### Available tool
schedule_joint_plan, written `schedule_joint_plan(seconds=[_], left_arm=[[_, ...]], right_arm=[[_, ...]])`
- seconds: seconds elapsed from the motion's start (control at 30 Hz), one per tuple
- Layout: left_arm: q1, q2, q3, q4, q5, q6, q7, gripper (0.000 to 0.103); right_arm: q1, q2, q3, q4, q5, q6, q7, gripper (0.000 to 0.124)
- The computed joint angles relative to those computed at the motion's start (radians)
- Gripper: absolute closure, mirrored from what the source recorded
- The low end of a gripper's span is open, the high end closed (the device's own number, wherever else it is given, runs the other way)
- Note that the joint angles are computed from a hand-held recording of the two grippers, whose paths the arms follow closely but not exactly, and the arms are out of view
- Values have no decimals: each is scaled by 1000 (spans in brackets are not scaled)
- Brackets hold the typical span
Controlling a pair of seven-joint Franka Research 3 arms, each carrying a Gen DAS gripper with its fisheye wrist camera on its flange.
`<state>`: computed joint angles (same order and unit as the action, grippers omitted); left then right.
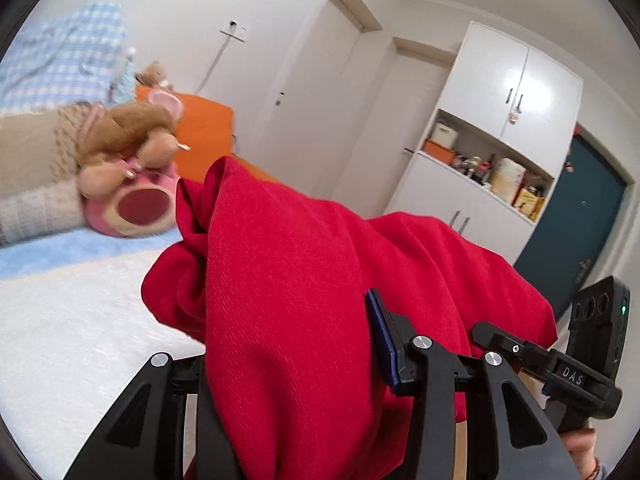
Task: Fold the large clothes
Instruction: 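Grasp the folded red bundle with both tools and lift it, then carry the red bundle with both tools onto the black and pink stack, release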
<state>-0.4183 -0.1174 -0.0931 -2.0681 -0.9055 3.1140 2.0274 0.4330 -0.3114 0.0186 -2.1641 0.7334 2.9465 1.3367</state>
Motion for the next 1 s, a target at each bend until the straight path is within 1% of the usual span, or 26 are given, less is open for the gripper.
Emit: schedule_joint_plan(seconds=[0.03,0.07,0.1,0.13,0.2,0.23,0.27,0.3,0.33,0.37,0.4,0.43,0.47,0.5,0.53,0.57,0.6,0.63,0.7,0.77,0.83,0.87,0.93,0.97,1.0], left_arm=[[-28,6,17,2,-83,-12,56,58],[-38,19,28,7,-169,-37,120,58],[-31,24,21,-4,-198,-56,136,58],[-20,22,11,-31,-204,-74,150,58],[10,8,-13,-88,-185,-97,138,57],[21,-1,-18,-121,-204,-123,138,57],[42,-2,-22,-148,-183,-160,98,56],[65,6,-25,-167,-152,-204,41,56],[79,16,-18,-172,-181,-240,48,53],[90,19,-18,-184,-224,-263,73,51],[99,17,-16,-195,-300,-275,136,44],[109,13,-25,-202,-325,-274,167,37],[121,8,-33,-208,-318,-285,178,33],[132,0,-42,-217,-283,-290,151,20],[145,-16,-52,-238,-213,-289,90,12],[150,-35,-53,-255,-170,-297,61,12],[152,-61,-49,-278,-139,-305,48,12],[159,-94,-51,-302,-73,-297,10,12],[172,-156,-54,-344,46,-267,-62,12],[195,-219,-67,-356,158,-257,-140,11],[202,-230,-68,-316,239,-274,-186,11],[196,-221,-68,-288,264,-267,-205,11],[196,-178,-82,-218,329,-244,-265,10],[200,-151,-92,-179,370,-240,-302,10],[223,-110,-118,-127,445,-242,-375,10]], right_arm=[[20,-16,-19,-33,34,23,-36,90],[51,-41,-45,-79,85,39,-78,90],[76,-62,-66,-114,126,42,-108,90],[124,-88,-103,-161,194,43,-177,90],[141,-117,-108,-226,235,29,-216,89],[159,-120,-122,-248,275,14,-240,89],[188,-123,-152,-277,346,-5,-284,89],[186,-118,-154,-293,379,-25,-291,89],[173,-116,-149,-313,395,-38,-288,89],[173,-120,-159,-337,437,-47,-322,84],[159,-128,-163,-354,450,-75,-326,70],[135,-138,-163,-369,443,-114,-311,65],[110,-159,-166,-391,436,-161,-294,55],[68,-176,-145,-406,377,-201,-243,46],[13,-200,-106,-422,290,-235,-170,42],[-26,-224,-81,-436,236,-253,-134,41],[-45,-248,-81,-446,211,-267,-136,41],[-74,-296,-70,-469,175,-269,-122,41],[-118,-363,-45,-497,118,-240,-89,40],[-140,-397,-24,-494,57,-195,-68,39],[-138,-378,-17,-452,-3,-155,-70,34],[-140,-339,-2,-402,-39,-136,-61,32],[-155,-247,32,-303,-105,-106,-10,32],[-141,-195,27,-246,-121,-101,-4,33],[-130,-149,21,-200,-132,-100,3,39]])
